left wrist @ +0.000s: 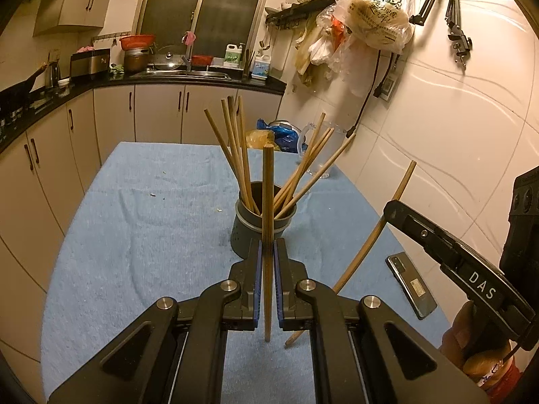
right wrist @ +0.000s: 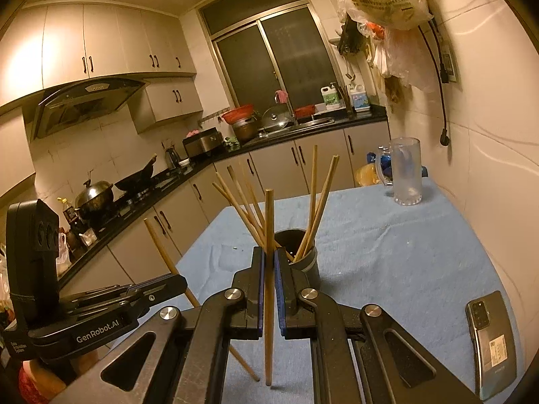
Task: Organize utensils
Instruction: 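Lift both held chopsticks upright and carry them over the black cup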
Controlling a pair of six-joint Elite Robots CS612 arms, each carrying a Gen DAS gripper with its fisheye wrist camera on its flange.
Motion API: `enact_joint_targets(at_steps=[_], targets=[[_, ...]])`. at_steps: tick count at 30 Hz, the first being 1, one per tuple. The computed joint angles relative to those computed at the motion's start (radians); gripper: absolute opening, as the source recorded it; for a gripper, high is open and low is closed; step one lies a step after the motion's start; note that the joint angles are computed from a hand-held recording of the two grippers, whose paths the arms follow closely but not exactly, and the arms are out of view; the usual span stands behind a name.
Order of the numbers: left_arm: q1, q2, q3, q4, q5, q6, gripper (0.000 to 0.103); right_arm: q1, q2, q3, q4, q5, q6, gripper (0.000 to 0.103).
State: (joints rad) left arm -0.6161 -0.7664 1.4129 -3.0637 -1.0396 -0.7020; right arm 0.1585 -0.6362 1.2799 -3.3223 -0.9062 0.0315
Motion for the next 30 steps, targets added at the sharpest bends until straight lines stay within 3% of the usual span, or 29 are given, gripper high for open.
enact_joint_targets(at_steps=[30], targets=[[0.003, -0.005, -0.043, 0.001, 0.032, 0.068, 0.006, -0.014, -0.004, -0.036, -0.056, 0.009, 0.06, 0.007]])
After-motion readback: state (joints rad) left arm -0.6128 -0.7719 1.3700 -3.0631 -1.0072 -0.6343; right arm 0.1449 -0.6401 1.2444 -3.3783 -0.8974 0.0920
